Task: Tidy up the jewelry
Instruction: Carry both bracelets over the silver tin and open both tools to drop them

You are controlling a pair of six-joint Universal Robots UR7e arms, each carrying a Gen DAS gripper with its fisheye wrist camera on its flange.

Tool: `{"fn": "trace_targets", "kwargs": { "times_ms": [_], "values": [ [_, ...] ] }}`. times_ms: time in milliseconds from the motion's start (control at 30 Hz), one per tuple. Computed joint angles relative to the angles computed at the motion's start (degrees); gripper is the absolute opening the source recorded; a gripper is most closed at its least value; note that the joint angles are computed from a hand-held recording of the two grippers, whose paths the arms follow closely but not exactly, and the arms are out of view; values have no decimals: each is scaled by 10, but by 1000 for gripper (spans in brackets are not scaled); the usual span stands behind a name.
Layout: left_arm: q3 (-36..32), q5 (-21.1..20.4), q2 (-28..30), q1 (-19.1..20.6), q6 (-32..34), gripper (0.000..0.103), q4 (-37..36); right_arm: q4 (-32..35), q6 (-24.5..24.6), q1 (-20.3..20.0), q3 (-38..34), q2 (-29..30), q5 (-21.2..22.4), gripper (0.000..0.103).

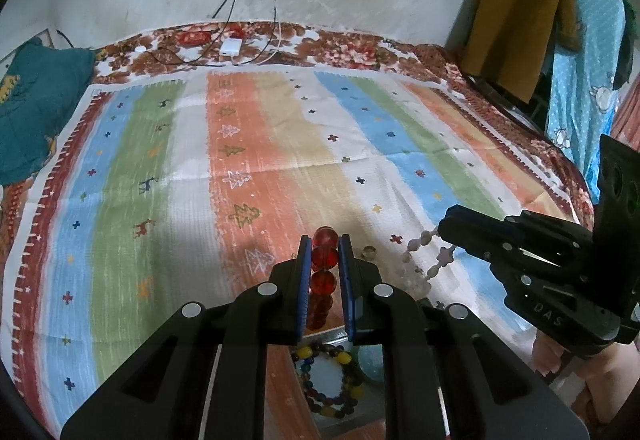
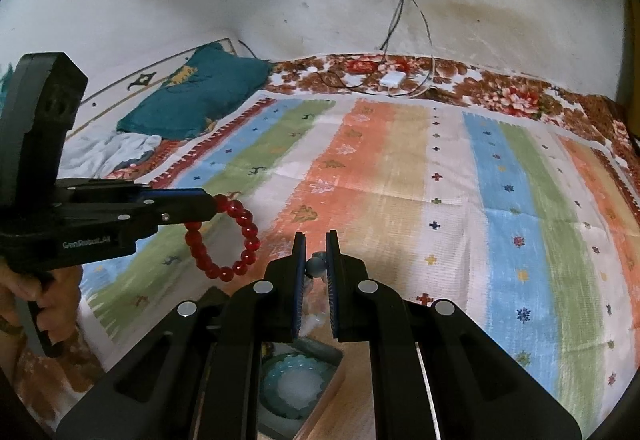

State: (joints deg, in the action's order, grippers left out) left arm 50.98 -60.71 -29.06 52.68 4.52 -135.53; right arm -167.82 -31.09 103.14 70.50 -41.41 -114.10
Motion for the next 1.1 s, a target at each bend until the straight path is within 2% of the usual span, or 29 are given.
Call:
{"fn": "trace_targets", "kwargs": {
  "times_ms": [567, 1100],
  "values": [
    [100, -14, -54, -13, -4, 13, -51, -1, 9, 5, 40, -24, 13, 11],
    [163, -24, -85, -24, -8, 13, -78, 5, 22, 10, 85, -46, 18, 11]
  ]
}}
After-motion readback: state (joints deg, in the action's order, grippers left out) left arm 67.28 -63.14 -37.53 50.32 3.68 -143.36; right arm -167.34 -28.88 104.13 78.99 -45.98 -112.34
